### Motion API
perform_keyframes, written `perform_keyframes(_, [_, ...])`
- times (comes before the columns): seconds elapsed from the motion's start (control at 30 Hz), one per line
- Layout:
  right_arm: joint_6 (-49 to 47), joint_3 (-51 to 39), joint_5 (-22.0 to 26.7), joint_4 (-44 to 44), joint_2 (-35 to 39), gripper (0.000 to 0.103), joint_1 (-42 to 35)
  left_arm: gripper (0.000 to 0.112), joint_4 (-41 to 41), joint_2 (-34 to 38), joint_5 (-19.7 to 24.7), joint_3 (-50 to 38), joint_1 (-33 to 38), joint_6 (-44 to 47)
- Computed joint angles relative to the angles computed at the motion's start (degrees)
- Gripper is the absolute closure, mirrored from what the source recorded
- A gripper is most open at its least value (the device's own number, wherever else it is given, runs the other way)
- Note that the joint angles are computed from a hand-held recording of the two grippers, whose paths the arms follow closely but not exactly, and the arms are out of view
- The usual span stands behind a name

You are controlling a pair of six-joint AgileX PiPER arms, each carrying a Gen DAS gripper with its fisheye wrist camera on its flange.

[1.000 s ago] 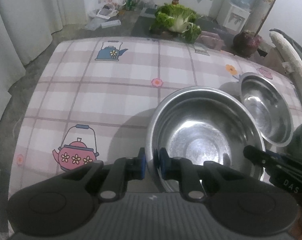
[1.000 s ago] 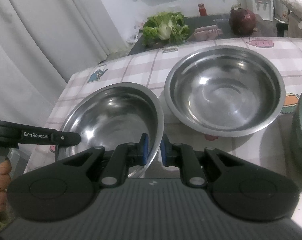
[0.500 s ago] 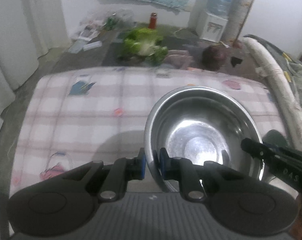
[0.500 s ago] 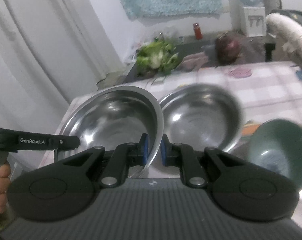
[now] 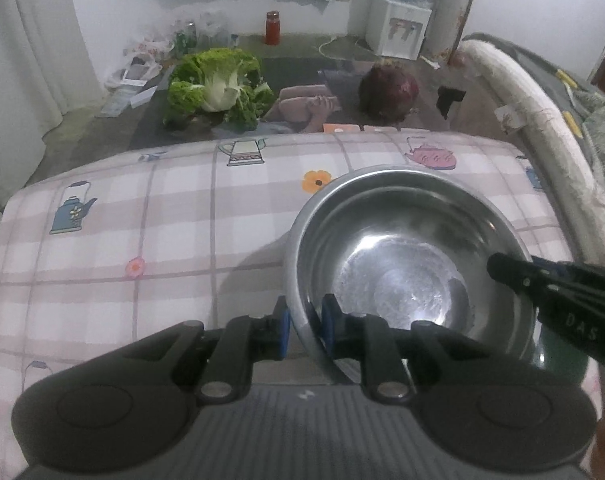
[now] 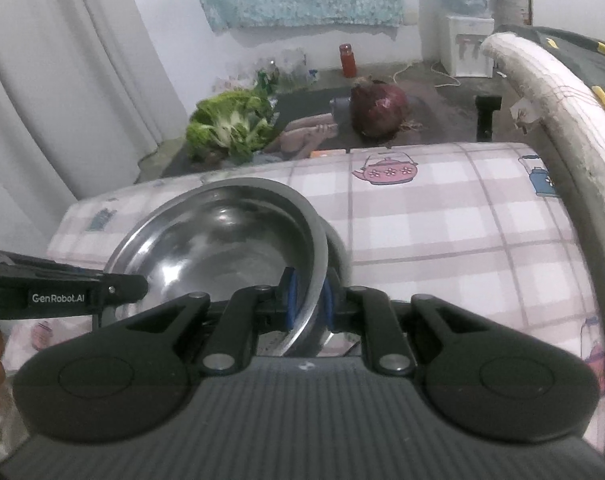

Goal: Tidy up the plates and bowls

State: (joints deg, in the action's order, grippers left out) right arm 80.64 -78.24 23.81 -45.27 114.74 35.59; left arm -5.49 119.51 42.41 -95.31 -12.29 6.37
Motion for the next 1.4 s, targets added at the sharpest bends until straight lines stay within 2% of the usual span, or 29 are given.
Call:
perform_keyframes(0.23, [-8.13, -3.17, -0.26, 4.69, 4.04, 0.086, -2.18, 0.092, 4.31, 2.50, -0.48, -1.19, -1.50, -2.30])
perform_keyframes(0.3, [-8.78, -3.11, -1.02, 4.90, 4.27, 0.074, -2.67, 0.090, 5.05, 2.52, -1.09, -0.88, -1.57, -2.05])
perform_keyframes(0.4, [-7.71, -3.71, -0.84, 3.63, 4.74, 0.062, -3.15, 0.089, 5.26, 2.31, -2.25, -0.23, -1.34, -1.67])
perform_keyframes(0.53, [-10.28, -5.86, -1.75, 6.51, 6.64, 0.063, -4.64, 0.083, 5.86, 2.62, -3.24, -0.22, -1.15, -1.86])
perform_keyframes(0.63, [-16.48, -8.89, -2.24, 12.94, 8.94, 0.063, -5.83, 0.082, 6.26, 4.59, -1.75, -2.30, -1.15, -2.49])
perform_keyframes(0.67, [-19.66, -10.15, -2.25, 16.14, 9.83, 0.066, -6.21, 0.083, 5.33, 5.12, -1.48, -2.75, -0.87, -1.84])
perform_keyframes(0.73, [-26.29, -12.39, -2.65, 23.35, 11.55, 0.074, -7.04, 0.094, 2.31, 5.78, -0.97, -3.44, -0.09, -0.47])
perform_keyframes(0.8, [-27.43, -14.83, -1.05, 24.56, 13.03, 0.078, -6.86, 0.096, 2.83, 5.76, -0.86, -3.52, -0.09, -1.43])
perform_keyframes(0.9, [-29.91, -15.47, -0.61, 27.16, 13.16, 0.078, -6.47, 0.096, 4.72, 4.70, -1.55, -1.83, 0.03, -2.09])
perform_keyframes(1.07, [-40.73, -13.80, -2.67, 39.65, 11.93, 0.079, -5.90, 0.096, 1.00, 1.78, -1.05, 2.41, 3.93, 2.60])
perform_keyframes(1.2, [-48.94, -13.69, -2.94, 49.17, 11.76, 0.078, -4.33, 0.096, -0.20, -1.39, -2.35, 6.88, 7.05, 4.62])
perform_keyframes(1.3, [-50.09, -14.02, -3.00, 50.90, 11.98, 0.078, -2.70, 0.096, 0.37, -2.87, -3.43, 9.06, 8.34, 4.74])
perform_keyframes(1.4, [-45.81, -14.61, -3.23, 47.00, 12.42, 0.077, -1.24, 0.096, 0.35, -3.74, -4.75, 10.63, 8.74, 5.15])
